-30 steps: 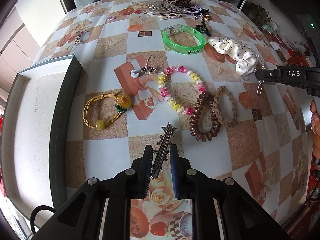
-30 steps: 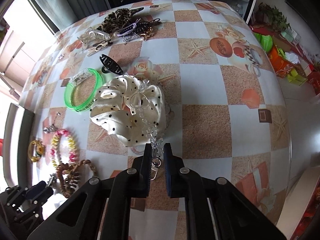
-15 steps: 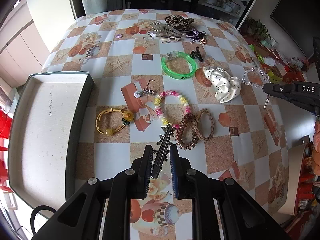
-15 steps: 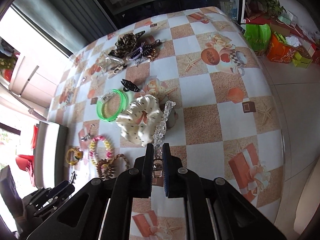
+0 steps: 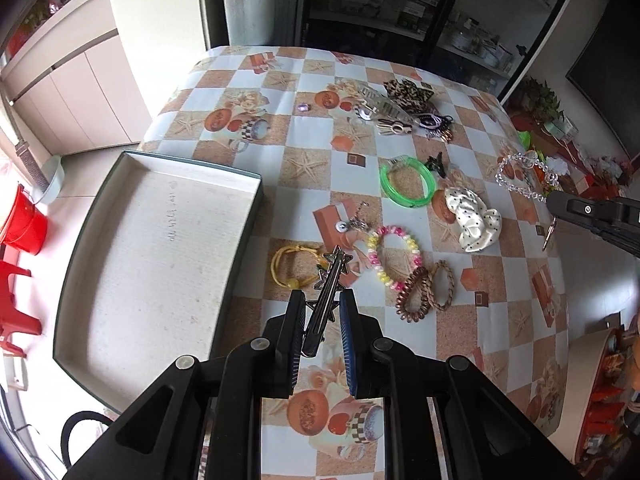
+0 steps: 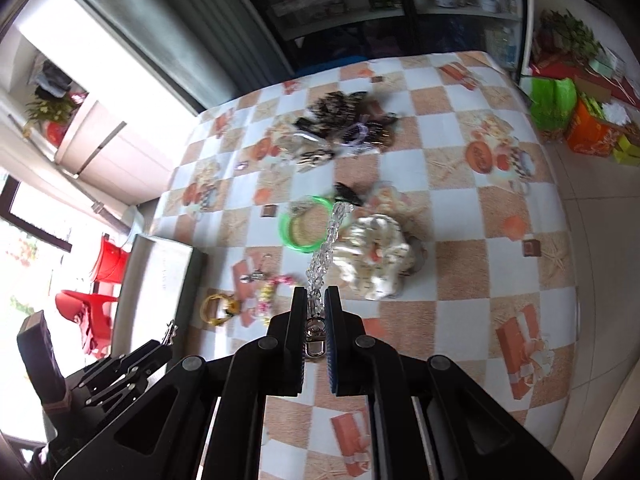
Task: Organize jewelry
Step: 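Carry both items into the white tray and open both grippers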
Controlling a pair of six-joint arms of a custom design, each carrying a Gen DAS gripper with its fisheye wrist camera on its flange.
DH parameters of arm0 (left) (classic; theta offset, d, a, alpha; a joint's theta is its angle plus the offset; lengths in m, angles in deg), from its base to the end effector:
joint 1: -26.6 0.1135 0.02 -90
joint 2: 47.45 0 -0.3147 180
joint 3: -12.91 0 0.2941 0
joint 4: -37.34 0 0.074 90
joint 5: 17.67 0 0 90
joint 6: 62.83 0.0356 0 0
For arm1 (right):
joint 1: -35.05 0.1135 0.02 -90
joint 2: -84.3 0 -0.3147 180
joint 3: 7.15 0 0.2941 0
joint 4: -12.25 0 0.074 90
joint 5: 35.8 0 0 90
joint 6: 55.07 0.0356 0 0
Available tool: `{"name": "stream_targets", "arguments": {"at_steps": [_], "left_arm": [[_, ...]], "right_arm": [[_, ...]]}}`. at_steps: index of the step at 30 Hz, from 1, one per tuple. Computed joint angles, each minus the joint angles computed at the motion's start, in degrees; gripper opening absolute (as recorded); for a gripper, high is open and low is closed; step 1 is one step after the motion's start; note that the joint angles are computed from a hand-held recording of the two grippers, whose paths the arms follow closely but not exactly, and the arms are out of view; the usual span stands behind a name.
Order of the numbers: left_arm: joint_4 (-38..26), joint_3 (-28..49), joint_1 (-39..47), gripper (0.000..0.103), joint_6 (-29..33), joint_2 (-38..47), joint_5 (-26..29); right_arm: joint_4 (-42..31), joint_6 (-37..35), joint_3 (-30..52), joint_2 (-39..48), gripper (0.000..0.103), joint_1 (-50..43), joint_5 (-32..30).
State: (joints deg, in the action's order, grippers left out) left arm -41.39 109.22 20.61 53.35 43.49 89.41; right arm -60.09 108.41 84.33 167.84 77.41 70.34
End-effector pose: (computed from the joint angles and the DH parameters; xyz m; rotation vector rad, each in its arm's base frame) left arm 0.3459 -0.0468 0.3522 0.8305 2.6594 -0.3404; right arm 0.2451 0.2101 0.3693 0.7939 2.5326 0.3109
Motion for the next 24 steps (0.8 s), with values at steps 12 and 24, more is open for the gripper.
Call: {"name": "stream_targets", "arguments": {"at_steps": [12,24], "left_arm": [[0.65,15.40,10.72,0.021,5.41,15.78,0.14],[10.07,21.71,11.94,0.021,3.84,29.08,-4.93]], "right_arm": [[7.24,-11.19,25.74,26.68,0.009,-0.18,-6.22],[12.26,-13.61,43.49,47.89,0.009,-1.91,-15.88]]}}
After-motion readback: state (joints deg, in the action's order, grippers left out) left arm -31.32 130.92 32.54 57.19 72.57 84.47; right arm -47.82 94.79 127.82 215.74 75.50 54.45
